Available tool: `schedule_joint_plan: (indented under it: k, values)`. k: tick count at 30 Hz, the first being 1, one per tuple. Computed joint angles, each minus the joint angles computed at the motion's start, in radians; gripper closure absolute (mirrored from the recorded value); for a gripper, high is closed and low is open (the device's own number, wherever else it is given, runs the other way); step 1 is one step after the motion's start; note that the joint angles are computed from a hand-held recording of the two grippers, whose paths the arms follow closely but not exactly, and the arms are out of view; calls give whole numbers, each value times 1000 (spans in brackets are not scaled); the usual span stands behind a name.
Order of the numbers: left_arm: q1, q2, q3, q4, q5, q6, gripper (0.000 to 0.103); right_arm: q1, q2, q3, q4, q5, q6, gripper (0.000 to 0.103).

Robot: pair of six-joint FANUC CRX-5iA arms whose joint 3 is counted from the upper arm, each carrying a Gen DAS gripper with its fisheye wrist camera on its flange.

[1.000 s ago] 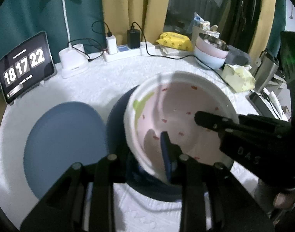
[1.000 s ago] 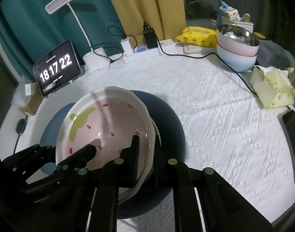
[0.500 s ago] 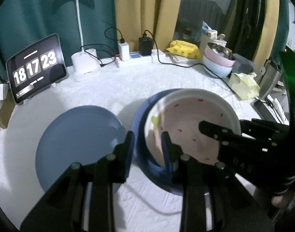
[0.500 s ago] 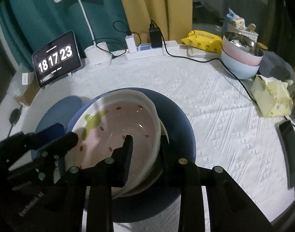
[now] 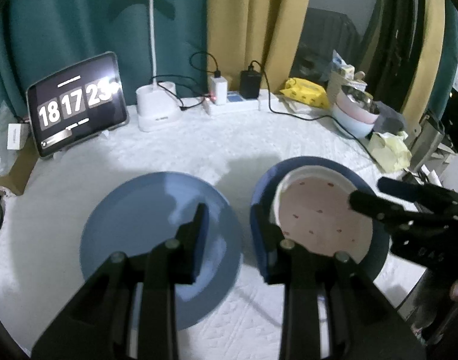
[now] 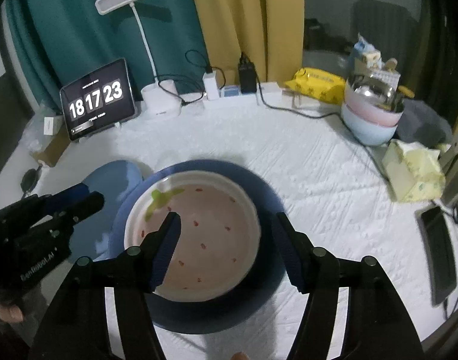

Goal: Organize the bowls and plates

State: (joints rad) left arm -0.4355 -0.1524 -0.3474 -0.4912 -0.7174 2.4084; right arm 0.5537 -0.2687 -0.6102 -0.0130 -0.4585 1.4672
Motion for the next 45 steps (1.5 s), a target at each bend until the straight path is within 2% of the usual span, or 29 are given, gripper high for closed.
schedule_joint_plan:
  k: [4, 12, 15, 17, 19, 21, 24, 29, 33, 36, 39, 41, 43, 45]
  values:
    - [17, -12, -14, 16, 13, -22, 73, -9, -27, -40, 91, 29, -77, 37]
    - [55, -10, -43, 87, 74, -110, 72, -78, -40, -68, 127, 65, -141, 37]
    - [58, 10, -40, 100, 78, -127, 72, -84, -28, -99, 213, 87, -236, 37]
    - [61, 22, -42, 113, 80, -143, 72, -93, -9, -78, 156, 72, -183, 37]
    - [58, 29, -42, 109, 84, -142, 72, -117, 15, -31, 17, 39, -51, 37]
    - [48, 31, -37, 91, 81, -136, 71, -132, 34, -4, -50, 20, 10, 37]
    - [57, 36, -44, 126, 96, -185, 71, -156, 68, 40, -156, -14, 109, 41]
    - [43, 86, -23, 142, 83, -243, 70, -157, 115, 64, -180, -27, 134, 50]
    - [28, 101, -1, 104, 62, -207, 68, -184, 122, 80, -261, -25, 199, 50]
    - [36, 97, -11, 115, 75, -193, 68, -181, 118, 70, -280, 0, 203, 58]
    - [41, 86, -33, 107, 112, -156, 68, -204, 128, 97, -367, -25, 292, 64]
    - [24, 82, -33, 61, 120, -108, 69, -233, 137, 118, -438, -45, 360, 64]
    - [0, 80, -31, 8, 122, -49, 73, -280, 156, 155, -537, -95, 455, 64]
    - [-24, 84, -22, -35, 118, -11, 86, -314, 170, 180, -599, -137, 503, 64]
